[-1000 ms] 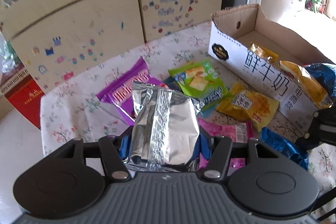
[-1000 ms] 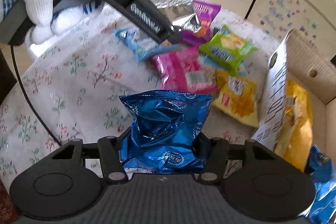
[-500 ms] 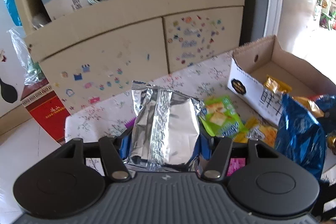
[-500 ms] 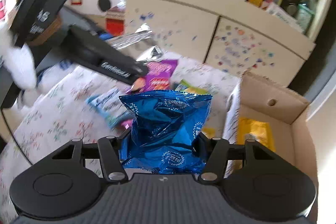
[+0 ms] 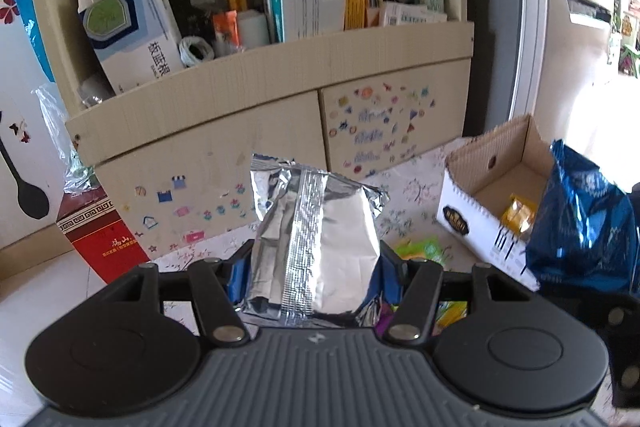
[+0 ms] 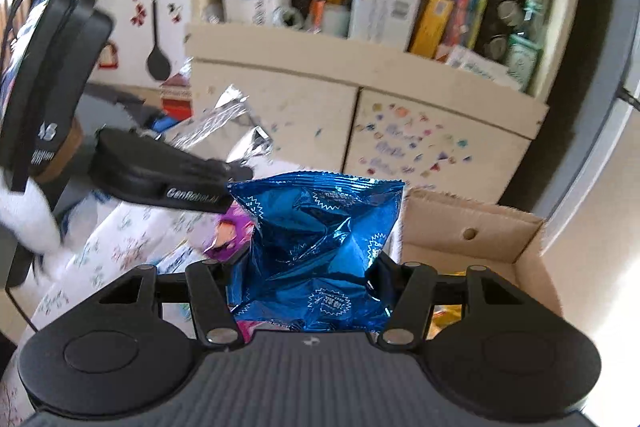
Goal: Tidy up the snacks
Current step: 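Lift the silver foil bag with the left tool while the right tool lifts the blue bag toward the box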
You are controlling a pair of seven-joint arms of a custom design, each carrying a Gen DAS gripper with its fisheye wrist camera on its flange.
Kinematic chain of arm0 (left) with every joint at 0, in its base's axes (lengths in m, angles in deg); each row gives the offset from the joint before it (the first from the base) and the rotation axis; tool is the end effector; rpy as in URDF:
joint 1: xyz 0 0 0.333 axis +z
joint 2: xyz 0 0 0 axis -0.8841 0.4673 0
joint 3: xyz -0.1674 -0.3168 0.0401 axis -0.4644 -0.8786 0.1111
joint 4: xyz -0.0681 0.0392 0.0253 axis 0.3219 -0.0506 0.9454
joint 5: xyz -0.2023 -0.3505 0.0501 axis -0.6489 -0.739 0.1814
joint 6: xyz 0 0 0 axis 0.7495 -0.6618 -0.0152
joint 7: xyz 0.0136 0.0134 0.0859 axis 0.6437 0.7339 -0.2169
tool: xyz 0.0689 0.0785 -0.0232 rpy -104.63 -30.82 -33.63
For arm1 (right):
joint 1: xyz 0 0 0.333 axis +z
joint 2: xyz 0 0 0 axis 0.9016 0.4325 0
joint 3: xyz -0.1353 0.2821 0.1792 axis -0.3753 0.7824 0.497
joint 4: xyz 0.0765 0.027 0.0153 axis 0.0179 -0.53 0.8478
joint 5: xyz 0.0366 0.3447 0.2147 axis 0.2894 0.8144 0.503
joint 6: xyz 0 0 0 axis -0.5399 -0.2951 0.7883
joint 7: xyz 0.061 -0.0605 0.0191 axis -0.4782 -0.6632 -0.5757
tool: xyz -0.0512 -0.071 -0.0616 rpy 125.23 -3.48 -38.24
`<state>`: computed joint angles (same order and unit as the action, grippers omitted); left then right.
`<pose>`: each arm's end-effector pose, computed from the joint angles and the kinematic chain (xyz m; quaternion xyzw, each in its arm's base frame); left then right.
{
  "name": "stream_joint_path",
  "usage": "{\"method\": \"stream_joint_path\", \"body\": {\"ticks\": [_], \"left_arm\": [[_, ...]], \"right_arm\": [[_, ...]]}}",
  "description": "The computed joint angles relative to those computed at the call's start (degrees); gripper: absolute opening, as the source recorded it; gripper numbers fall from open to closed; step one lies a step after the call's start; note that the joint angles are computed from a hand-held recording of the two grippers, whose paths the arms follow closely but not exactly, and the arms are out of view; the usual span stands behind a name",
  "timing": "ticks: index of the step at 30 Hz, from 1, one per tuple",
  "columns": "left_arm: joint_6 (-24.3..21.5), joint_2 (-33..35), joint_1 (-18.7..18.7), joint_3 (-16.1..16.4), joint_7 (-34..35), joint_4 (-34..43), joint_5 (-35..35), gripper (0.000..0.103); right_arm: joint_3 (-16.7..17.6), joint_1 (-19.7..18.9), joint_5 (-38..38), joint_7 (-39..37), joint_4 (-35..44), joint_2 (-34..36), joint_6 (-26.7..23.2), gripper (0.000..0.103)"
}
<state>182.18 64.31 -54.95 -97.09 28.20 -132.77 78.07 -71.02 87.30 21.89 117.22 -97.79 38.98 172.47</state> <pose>0.4418 -0.1635 0.5127 -0.5213 0.7345 -0.3101 0.3045 0.4092 0.2513 0.5798 -0.7814 0.5018 -0.2286 0.2921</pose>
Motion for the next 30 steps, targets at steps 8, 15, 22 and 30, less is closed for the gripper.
{"method": "stream_joint_path", "body": {"ticks": [8,15,22,30], "left_arm": [[0.71,0.91,-1.24,-1.16,-2.26,1.20,-0.97,0.060],[1.24,2.43,-3.62,-1.51,-2.83,2.70,-1.34,0.060],[2.37,4.84,-10.50,1.73,-0.49,4.25,-3.75,0.060],[3.03,8.96,-14.70,2.20,1.06,7.18,-5.51,0.060]], "right_arm": [[0.87,-4.36,-2.91,7.29,-0.38,-2.43,0.60,0.065],[0.22,-6.98,-4.18,11.93,-1.35,-4.80,0.46,0.065],[-0.54,-8.76,-3.74,16.12,-2.00,-6.50,-0.92,0.066],[-0.41,-11.16,-4.00,22.02,-2.77,-7.50,-2.30,0.066]]}}
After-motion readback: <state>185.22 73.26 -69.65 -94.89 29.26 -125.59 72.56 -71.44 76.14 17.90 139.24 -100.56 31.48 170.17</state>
